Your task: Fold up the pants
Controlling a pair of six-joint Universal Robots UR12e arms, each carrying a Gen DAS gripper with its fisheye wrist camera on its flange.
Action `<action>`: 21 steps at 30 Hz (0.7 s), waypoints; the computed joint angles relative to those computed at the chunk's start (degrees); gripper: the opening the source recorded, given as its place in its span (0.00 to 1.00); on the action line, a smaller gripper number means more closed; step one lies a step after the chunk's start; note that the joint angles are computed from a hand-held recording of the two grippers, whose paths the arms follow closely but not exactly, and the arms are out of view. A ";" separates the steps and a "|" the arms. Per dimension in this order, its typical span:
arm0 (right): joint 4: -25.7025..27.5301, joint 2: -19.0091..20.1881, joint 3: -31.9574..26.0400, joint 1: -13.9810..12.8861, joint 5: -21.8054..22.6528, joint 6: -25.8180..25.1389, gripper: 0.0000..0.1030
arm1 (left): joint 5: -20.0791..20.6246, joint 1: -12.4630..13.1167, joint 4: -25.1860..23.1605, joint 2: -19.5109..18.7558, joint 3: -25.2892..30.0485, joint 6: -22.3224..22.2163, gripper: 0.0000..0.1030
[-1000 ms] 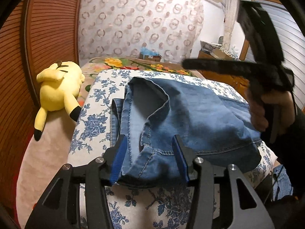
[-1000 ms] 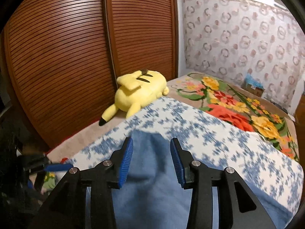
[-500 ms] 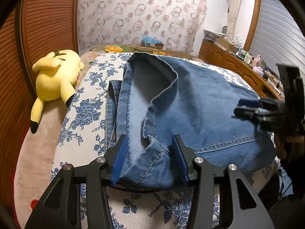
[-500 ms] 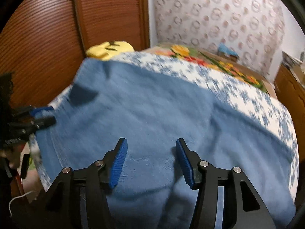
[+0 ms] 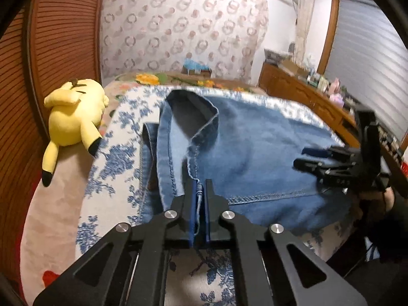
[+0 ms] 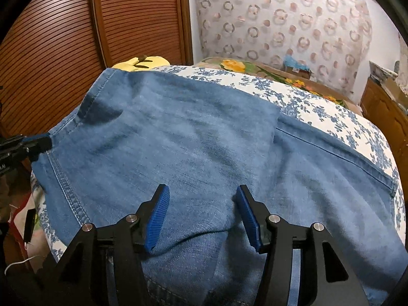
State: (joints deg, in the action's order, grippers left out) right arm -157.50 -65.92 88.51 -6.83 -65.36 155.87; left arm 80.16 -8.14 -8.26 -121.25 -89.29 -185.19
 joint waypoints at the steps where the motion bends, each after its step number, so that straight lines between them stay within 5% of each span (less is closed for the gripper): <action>1: -0.17 -0.18 0.17 -0.39 0.60 -0.01 0.55 | -0.25 0.14 1.29 0.48 -0.65 -0.50 0.06; 17: 0.49 -0.92 1.86 -1.60 1.45 -1.49 0.55 | 4.49 0.15 -1.86 0.98 -1.95 -2.48 0.12; 21: 1.36 -0.77 1.68 -1.58 1.32 -0.42 0.55 | 4.44 0.35 -2.13 0.78 -1.58 -3.06 0.39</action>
